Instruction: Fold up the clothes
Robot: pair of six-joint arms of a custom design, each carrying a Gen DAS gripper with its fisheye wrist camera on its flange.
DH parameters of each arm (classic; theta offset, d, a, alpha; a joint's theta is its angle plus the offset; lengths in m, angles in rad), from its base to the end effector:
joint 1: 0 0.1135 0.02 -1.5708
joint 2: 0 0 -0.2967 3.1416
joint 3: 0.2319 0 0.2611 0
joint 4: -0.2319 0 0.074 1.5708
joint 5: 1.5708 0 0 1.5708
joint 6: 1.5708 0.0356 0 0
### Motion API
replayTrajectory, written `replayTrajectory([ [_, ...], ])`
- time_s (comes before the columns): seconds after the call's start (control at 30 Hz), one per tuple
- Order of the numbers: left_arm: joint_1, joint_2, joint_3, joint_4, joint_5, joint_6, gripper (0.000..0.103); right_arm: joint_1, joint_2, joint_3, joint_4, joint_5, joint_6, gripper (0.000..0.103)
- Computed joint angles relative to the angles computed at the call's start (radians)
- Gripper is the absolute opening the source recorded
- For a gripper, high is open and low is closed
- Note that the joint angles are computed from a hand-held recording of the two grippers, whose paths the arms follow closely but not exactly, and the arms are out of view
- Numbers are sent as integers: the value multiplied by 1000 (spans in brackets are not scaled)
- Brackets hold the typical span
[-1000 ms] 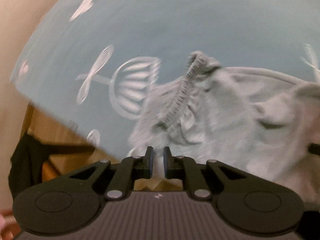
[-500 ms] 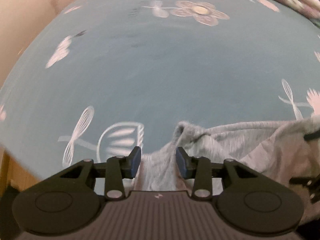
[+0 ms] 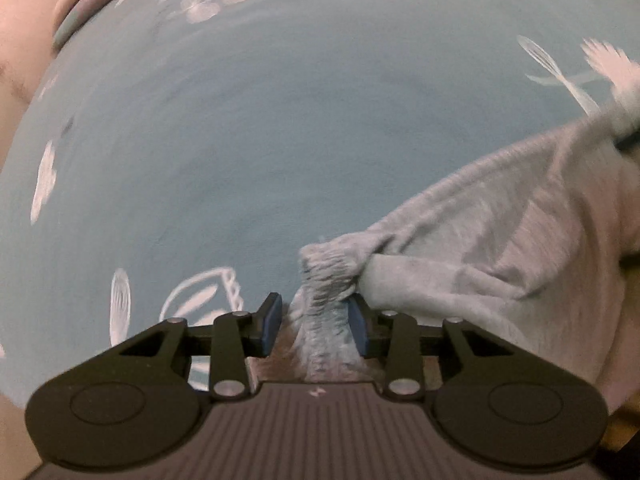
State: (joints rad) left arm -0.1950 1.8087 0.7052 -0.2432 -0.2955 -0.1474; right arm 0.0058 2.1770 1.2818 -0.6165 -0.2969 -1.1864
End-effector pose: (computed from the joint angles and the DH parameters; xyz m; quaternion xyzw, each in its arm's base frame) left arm 0.2786 -0.0445 0.0967 0.0069 0.9830 0.1253 0.1339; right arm 0.4011 0.0127 0.0887 -0.5586 0.8156 0.1066 0.1066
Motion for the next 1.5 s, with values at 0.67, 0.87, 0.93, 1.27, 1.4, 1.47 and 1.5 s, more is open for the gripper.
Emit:
replayTrajectory([
  [0.67,285,-32,21,-22,398,374,18,13,-21,-2,4,8,-6,103],
  [0.87,200,-158,-1,-52,384,290,18,18,-25,0,6,11,2,103],
  [0.93,213,-182,-16,-39,455,233,18,19,-24,3,4,10,2,103],
  [1.27,241,-411,-157,-5,471,-80,7,28,-15,43,-36,17,-1,103],
  [1.4,225,-513,-160,-101,394,-150,7,38,-11,59,-48,28,9,103],
  [1.47,229,-553,-156,-154,357,-176,7,42,-11,66,-53,33,16,103],
  [1.5,236,-563,-150,-180,346,-172,7,44,-10,69,-54,35,19,103],
])
